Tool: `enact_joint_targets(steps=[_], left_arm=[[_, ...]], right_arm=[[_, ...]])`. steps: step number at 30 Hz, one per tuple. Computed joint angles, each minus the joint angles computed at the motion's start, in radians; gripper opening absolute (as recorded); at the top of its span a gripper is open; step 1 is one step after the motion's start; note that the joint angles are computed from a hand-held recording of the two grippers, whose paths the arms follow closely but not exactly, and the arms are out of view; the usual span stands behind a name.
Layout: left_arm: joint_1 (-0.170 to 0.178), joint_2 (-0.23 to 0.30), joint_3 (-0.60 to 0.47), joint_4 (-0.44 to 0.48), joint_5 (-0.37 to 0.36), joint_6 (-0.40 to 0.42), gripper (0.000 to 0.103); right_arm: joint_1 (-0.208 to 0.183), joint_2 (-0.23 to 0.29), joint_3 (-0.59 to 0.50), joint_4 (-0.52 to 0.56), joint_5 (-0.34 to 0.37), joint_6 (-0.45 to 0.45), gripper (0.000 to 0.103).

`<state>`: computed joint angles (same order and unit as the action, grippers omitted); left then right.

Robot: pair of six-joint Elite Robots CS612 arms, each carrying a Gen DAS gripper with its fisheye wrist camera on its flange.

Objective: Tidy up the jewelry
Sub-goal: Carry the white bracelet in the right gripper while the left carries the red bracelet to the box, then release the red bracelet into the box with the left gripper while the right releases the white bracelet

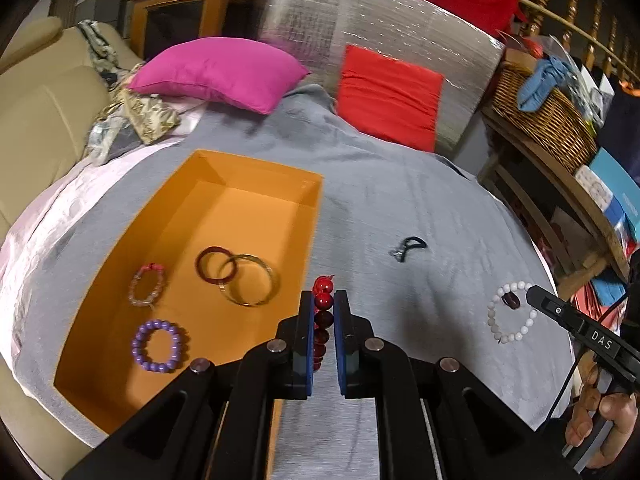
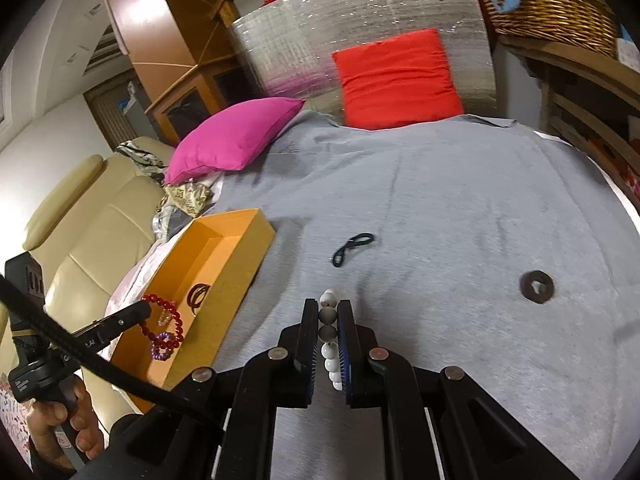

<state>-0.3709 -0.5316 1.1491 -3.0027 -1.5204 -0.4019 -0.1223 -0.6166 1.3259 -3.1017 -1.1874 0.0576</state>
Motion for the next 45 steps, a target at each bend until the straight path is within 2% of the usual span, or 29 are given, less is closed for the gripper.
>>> enact_joint_targets(steps=[28,39,45], left_arm=[[0.045,0.0,0.01,0.076,0.109,-0.109,0.009],[0.053,0.019,-0.023,0.117,0.123,-0.11,0.009],[0.063,0.032,-0.047,0.145,0.132,-0.139,0.009]], right_arm=[[0.086,0.079,-0.216,0.12,0.071,-0.097,0.01],[0.124,0.139,-0.35,0.204,0.108,-0.105,0.01],[0.142,0.174,-0.419,0.258,0.121,-0.118,0.01]])
